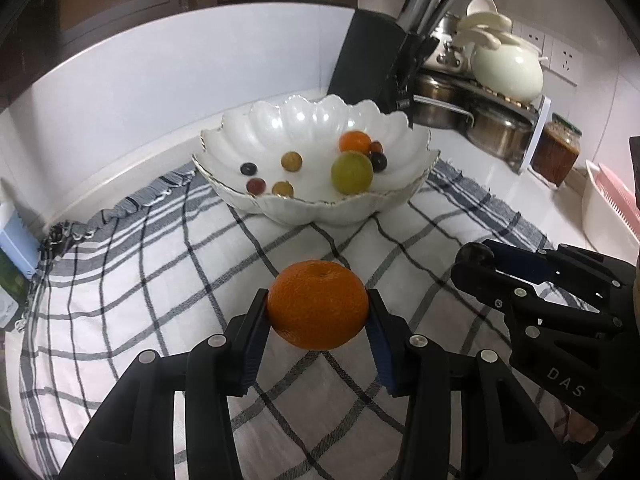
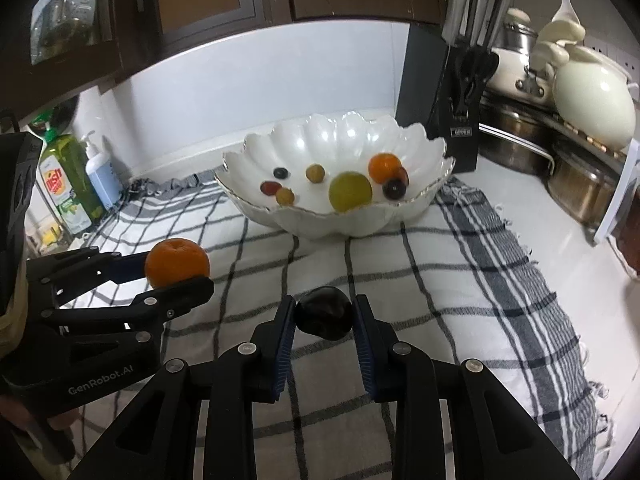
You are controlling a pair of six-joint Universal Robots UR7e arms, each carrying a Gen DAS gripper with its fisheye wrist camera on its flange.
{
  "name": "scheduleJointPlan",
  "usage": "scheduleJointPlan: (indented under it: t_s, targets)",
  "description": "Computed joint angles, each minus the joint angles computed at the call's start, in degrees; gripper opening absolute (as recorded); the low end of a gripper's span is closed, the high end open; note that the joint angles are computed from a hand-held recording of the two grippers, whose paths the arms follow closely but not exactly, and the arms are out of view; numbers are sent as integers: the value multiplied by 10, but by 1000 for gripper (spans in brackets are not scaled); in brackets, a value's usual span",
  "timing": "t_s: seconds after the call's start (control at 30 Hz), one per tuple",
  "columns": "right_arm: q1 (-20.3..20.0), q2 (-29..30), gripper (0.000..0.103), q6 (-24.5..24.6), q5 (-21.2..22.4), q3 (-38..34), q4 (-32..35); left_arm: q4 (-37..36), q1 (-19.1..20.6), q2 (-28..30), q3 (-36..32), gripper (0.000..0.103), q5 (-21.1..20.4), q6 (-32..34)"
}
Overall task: Organize fruits
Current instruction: 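Lift the dark plum and orange and carry both over the bowl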
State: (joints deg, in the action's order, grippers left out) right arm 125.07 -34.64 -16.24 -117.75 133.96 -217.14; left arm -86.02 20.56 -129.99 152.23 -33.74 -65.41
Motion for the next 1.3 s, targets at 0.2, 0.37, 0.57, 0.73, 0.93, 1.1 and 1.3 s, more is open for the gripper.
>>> scheduleJointPlan:
  t_s: [0.2, 0.37, 0.57, 0.73, 0.93, 1.1, 1.3]
  targets:
    - [11, -15, 30, -11, 9, 3, -8, 83, -40, -13, -20, 46, 2, -73]
    - [20, -25, 30, -24, 10, 1, -18, 136, -71, -15, -34, 46, 14, -124]
    - [26, -36, 30, -37, 14, -9, -27, 170, -88, -6, -52, 46, 34, -153]
    - [29, -43, 30, -45, 22, -22, -27, 174, -86, 5, -66, 46, 62, -152]
    - [27, -45, 30, -53, 32, -43, -25, 139, -66, 22, -78, 46, 96, -117]
    - [24, -43, 30, -55, 36, -64, -12, 42, -29, 38, -77, 46, 115, -40]
    - [18, -33, 30, -63, 37, -97, 3, -129, 23, 72, -69, 46, 135, 98]
